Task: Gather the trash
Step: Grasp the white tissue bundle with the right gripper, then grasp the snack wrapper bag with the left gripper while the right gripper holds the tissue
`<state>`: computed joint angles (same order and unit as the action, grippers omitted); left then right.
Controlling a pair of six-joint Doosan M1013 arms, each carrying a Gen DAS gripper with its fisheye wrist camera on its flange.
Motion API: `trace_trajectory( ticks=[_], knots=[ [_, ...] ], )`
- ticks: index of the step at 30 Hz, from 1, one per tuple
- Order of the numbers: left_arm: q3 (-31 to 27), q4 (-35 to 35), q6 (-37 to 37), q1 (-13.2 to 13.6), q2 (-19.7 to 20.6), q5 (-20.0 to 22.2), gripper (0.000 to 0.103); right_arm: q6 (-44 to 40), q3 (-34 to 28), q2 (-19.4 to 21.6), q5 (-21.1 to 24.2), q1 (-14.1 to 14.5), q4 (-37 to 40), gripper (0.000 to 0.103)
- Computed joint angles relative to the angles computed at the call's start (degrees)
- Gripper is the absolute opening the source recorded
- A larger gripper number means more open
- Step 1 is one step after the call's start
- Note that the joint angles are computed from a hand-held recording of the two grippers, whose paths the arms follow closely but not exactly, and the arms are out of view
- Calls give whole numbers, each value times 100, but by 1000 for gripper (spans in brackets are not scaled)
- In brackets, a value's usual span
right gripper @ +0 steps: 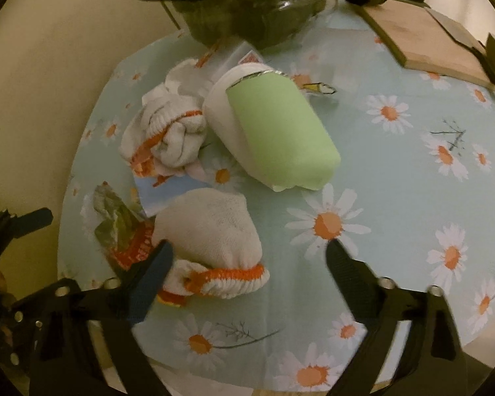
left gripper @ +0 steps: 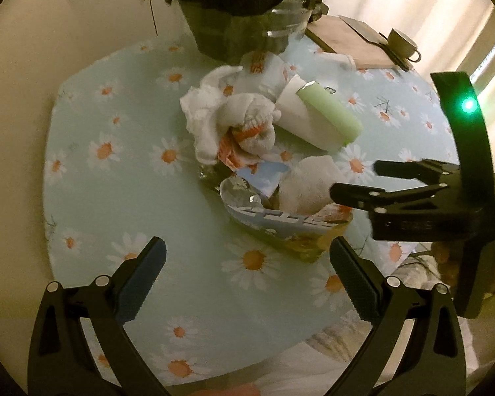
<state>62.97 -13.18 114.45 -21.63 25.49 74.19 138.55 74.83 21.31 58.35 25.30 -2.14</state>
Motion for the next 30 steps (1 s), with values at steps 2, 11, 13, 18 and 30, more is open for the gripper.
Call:
trace_trajectory(
  ticks=[2,11,13,18,30],
  knots=[
    [-74,-107,-20,42,71,138,97,-77,-34,63,13,-22,83,75],
    [-135,46,303,63,160,131,97,-679,-28,197,-211,-80,672,27],
    [-168,7,384,69,180,171,97,-584,54,101,-283,-87,651,21],
    [-136,-235,827,75,180,122,97,-246,291,-173,-231,-82,459,20],
    [367,-583,1990,42,34,-508,97,774,712,-645,12,77,-180,21]
  ],
)
